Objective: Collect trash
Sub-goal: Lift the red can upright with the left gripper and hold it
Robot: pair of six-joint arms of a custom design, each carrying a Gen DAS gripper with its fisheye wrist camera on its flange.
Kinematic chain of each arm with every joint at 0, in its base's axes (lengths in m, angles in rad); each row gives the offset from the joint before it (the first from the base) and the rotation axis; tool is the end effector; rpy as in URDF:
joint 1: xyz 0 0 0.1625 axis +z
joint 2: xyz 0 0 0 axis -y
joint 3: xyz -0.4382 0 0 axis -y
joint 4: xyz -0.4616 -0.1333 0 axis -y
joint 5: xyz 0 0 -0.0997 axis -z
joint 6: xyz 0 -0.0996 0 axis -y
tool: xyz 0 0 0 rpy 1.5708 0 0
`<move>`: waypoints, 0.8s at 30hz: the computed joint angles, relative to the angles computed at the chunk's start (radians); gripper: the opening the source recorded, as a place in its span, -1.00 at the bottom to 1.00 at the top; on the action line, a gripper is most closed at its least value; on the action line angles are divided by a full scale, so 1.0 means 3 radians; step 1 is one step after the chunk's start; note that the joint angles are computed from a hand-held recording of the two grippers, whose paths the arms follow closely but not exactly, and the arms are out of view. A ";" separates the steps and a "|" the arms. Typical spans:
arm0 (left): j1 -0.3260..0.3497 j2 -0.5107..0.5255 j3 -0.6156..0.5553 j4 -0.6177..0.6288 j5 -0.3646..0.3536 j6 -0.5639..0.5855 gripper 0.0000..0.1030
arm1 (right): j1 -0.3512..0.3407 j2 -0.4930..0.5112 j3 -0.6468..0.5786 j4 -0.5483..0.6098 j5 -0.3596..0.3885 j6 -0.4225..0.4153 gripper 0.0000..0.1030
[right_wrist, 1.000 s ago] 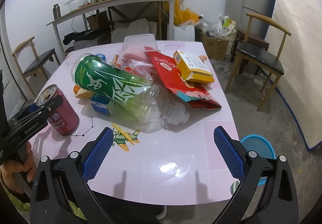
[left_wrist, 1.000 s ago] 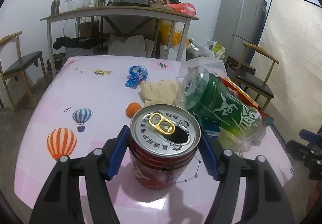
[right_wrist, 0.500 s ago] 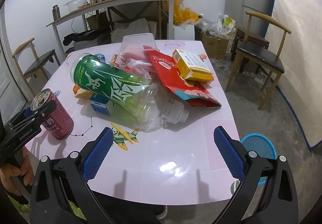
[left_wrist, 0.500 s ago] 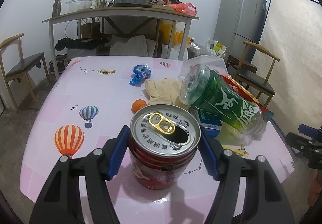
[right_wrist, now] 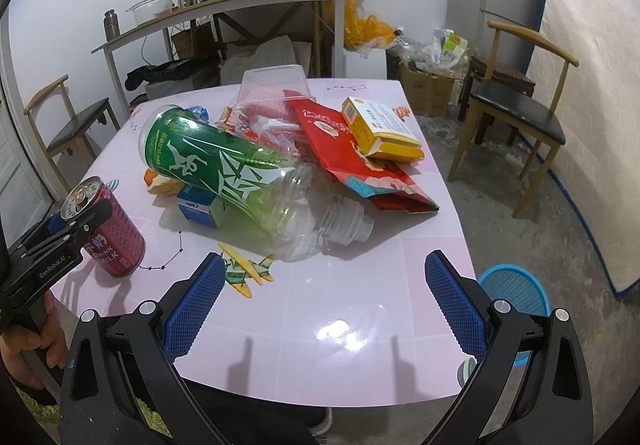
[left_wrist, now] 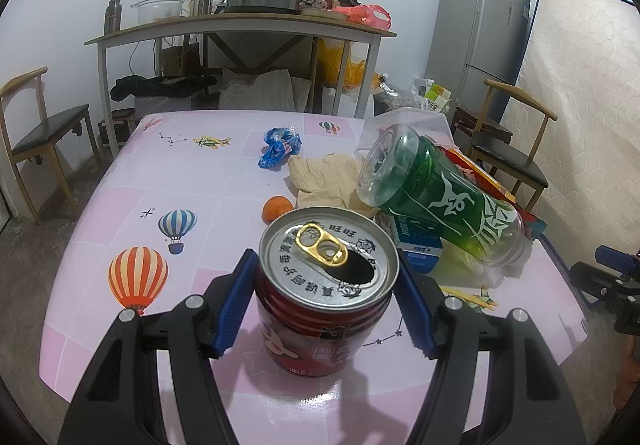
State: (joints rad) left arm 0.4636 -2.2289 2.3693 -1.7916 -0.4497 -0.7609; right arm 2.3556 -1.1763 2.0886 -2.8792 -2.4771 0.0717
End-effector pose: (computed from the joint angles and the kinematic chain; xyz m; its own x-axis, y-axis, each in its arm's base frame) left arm -0.1614 -0.3300 0.4094 -0.8024 -0.0492 -0.5947 0.4670 0.5686 -0.6772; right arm 0.4392 -0.3621 0.1838 -0.6960 -0.1736 0.6968 -0.6037 0.6669 -0.4369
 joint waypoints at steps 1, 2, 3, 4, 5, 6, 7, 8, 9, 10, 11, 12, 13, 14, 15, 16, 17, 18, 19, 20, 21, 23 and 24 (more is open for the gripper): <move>-0.0001 -0.0001 -0.0001 0.0006 -0.0001 -0.0004 0.26 | 0.0000 -0.0001 0.0000 0.0002 0.0000 0.0001 0.85; 0.0003 0.0001 0.0000 -0.0005 0.0000 0.0003 0.26 | 0.0000 0.0000 0.0000 0.0002 0.0000 0.0001 0.85; 0.0003 0.0001 0.0000 -0.0005 0.0000 0.0003 0.26 | 0.0000 0.0001 0.0000 0.0001 0.0000 -0.0002 0.85; -0.0001 -0.0005 0.0001 0.0001 0.0003 0.0001 0.26 | 0.0001 -0.0001 0.0001 -0.0004 0.0000 -0.0006 0.85; 0.0001 0.0000 0.0000 -0.0002 0.0001 0.0003 0.26 | 0.0001 0.0001 0.0002 -0.0007 -0.0002 -0.0009 0.85; 0.0002 0.0003 0.0000 -0.0007 0.0000 0.0004 0.26 | 0.0001 0.0000 0.0002 -0.0007 0.0001 -0.0007 0.85; 0.0002 0.0003 0.0000 -0.0007 0.0000 0.0004 0.26 | 0.0000 0.0002 0.0002 -0.0012 0.0000 -0.0011 0.85; 0.0002 0.0001 0.0001 -0.0007 0.0000 0.0003 0.26 | 0.0000 0.0006 0.0002 -0.0019 -0.0002 -0.0015 0.85; 0.0000 -0.0001 0.0001 -0.0004 0.0000 0.0002 0.26 | 0.0001 0.0003 0.0002 -0.0018 -0.0002 -0.0015 0.85; 0.0002 0.0004 0.0000 -0.0009 -0.0001 0.0004 0.26 | -0.0001 0.0007 0.0001 -0.0024 -0.0003 -0.0020 0.85; 0.0002 0.0002 0.0001 -0.0010 -0.0001 0.0003 0.26 | 0.0000 0.0003 0.0000 -0.0017 -0.0001 -0.0017 0.85; 0.0003 0.0004 0.0000 -0.0010 -0.0001 0.0005 0.26 | 0.0000 0.0006 0.0000 -0.0022 -0.0001 -0.0020 0.85; 0.0003 0.0004 0.0001 -0.0011 -0.0001 0.0008 0.26 | 0.0003 0.0007 -0.0003 -0.0018 -0.0005 -0.0017 0.85; 0.0003 0.0004 0.0001 -0.0011 -0.0001 0.0008 0.26 | 0.0003 0.0007 -0.0003 -0.0026 -0.0006 -0.0026 0.85; 0.0003 0.0002 0.0001 -0.0010 -0.0001 0.0004 0.26 | 0.0003 0.0008 -0.0003 -0.0035 -0.0006 -0.0036 0.85; 0.0000 -0.0001 0.0002 -0.0003 -0.0001 -0.0001 0.26 | 0.0004 0.0008 -0.0005 -0.0035 -0.0007 -0.0040 0.85; 0.0002 0.0002 0.0001 -0.0006 0.0000 0.0004 0.26 | 0.0002 0.0009 -0.0007 -0.0042 -0.0007 -0.0048 0.85; 0.0003 0.0002 0.0002 -0.0009 0.0000 0.0008 0.26 | 0.0000 0.0010 -0.0006 -0.0052 -0.0006 -0.0058 0.85; 0.0003 0.0002 0.0002 -0.0009 0.0000 0.0008 0.26 | 0.0001 0.0012 -0.0009 -0.0051 -0.0007 -0.0063 0.85; 0.0002 -0.0002 0.0003 -0.0014 -0.0003 0.0010 0.26 | -0.0001 0.0013 -0.0014 -0.0049 -0.0008 -0.0072 0.85; 0.0003 -0.0004 0.0001 -0.0015 -0.0008 0.0005 0.26 | -0.0003 0.0016 -0.0017 -0.0056 -0.0005 -0.0088 0.85; 0.0004 -0.0007 0.0002 -0.0028 -0.0013 0.0007 0.26 | 0.0001 0.0018 -0.0026 -0.0095 0.0003 -0.0132 0.85; 0.0001 -0.0017 0.0001 -0.0020 -0.0011 -0.0008 0.26 | 0.0008 0.0018 -0.0031 -0.0113 0.0004 -0.0155 0.85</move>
